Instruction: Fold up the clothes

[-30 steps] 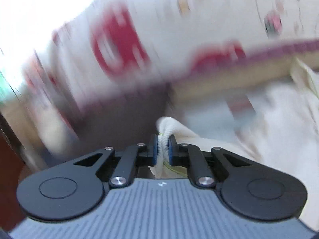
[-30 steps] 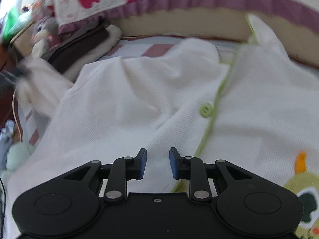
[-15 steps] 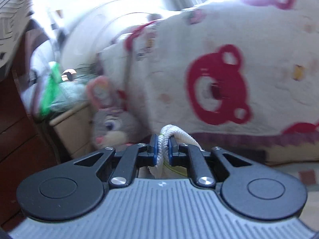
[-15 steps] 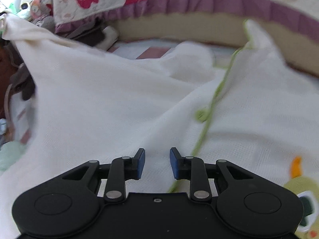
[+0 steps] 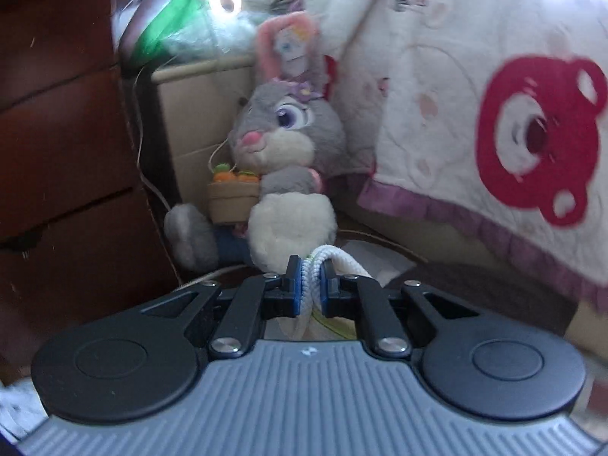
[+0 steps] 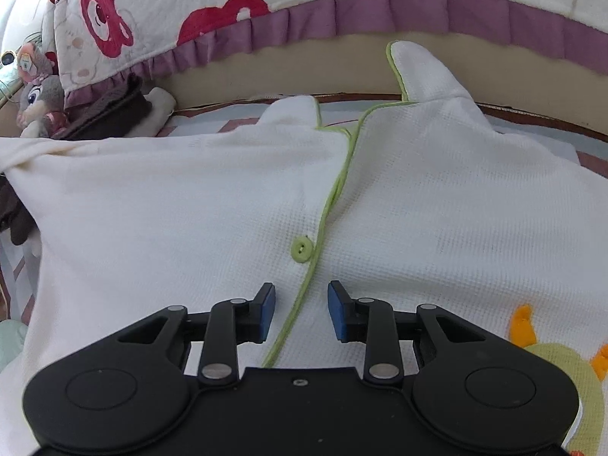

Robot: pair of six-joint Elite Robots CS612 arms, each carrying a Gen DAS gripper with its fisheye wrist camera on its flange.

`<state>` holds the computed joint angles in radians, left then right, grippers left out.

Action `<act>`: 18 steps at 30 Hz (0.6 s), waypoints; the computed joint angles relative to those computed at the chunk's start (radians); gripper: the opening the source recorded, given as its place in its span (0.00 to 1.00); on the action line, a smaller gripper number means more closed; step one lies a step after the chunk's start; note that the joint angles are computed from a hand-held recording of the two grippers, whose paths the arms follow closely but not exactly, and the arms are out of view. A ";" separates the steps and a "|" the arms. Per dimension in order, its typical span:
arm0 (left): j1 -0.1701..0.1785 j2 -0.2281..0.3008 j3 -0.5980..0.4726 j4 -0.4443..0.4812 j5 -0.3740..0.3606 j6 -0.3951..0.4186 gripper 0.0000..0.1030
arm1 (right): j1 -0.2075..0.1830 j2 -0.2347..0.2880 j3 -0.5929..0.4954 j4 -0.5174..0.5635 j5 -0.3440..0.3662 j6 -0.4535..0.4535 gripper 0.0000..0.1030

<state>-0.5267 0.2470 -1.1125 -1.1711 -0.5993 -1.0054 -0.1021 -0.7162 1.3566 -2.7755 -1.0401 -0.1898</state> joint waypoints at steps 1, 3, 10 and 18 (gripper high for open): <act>0.011 -0.008 0.004 0.016 -0.062 -0.051 0.10 | -0.002 -0.001 0.002 0.002 0.003 0.001 0.35; 0.035 -0.019 0.006 0.040 -0.193 -0.157 0.19 | -0.004 -0.001 0.002 0.005 0.006 0.002 0.35; 0.041 0.102 -0.189 -0.115 -0.356 -0.114 0.19 | 0.011 -0.018 0.033 -0.101 -0.096 0.024 0.37; 0.027 0.184 -0.307 -0.241 -0.480 0.045 0.36 | 0.025 -0.031 0.069 -0.198 -0.044 -0.054 0.36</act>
